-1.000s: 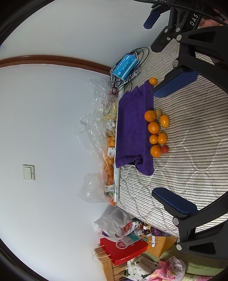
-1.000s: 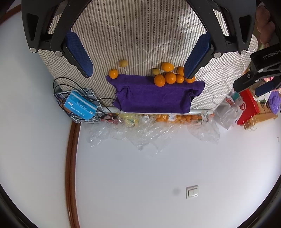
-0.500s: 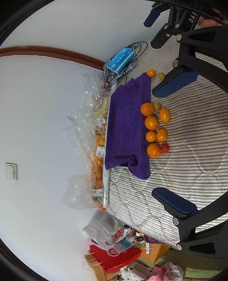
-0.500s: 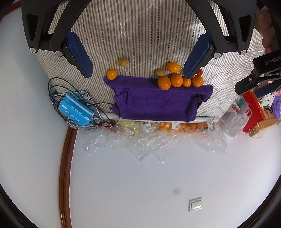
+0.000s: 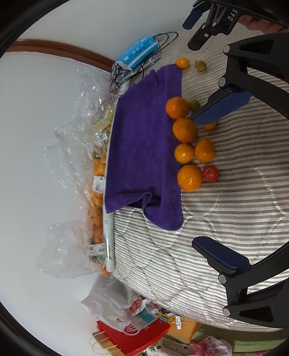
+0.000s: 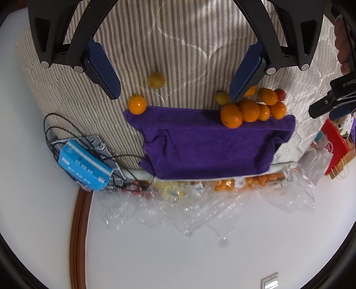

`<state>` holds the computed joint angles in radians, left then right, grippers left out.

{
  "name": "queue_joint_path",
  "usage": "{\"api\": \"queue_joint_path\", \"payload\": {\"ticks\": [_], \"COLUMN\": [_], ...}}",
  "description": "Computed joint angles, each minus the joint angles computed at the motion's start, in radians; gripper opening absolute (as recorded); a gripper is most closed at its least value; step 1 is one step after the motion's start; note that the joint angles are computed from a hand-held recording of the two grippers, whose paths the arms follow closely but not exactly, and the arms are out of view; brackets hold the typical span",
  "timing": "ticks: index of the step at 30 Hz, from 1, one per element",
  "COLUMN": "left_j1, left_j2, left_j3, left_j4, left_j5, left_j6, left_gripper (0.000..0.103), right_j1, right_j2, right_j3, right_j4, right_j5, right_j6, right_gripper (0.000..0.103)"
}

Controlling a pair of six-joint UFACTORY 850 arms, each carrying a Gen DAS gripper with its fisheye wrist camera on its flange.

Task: Organize fruits
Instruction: 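Grasp the yellow lemon with the right gripper while the left gripper approaches the oranges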

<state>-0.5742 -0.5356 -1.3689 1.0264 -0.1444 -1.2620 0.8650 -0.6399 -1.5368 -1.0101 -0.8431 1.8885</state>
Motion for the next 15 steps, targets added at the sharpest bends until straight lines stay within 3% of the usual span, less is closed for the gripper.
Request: {"api": "queue_joint_path", "payload": {"ticks": [6,9,15], "left_j1": [0.014,0.019,0.029], "left_j2": [-0.056,-0.081,-0.107], "left_j3": [-0.053,-0.076,-0.095], "left_j4": [-0.207,-0.225,-0.196], "left_j5": [-0.005,-0.024,-0.032], "left_j6": [0.205,0.218,0.195], "left_gripper": [0.100,0.100,0.097], "right_j1": [-0.031,-0.046,-0.080], "right_j2": [-0.027,-0.034,-0.015], "right_j3": [0.010,0.018,0.085], "right_j4": [0.010,0.024,0.031], "right_j5": [0.045,0.066,0.185], "right_j6": [0.002,0.004,0.057], "right_gripper": [0.097,0.091,0.080]}}
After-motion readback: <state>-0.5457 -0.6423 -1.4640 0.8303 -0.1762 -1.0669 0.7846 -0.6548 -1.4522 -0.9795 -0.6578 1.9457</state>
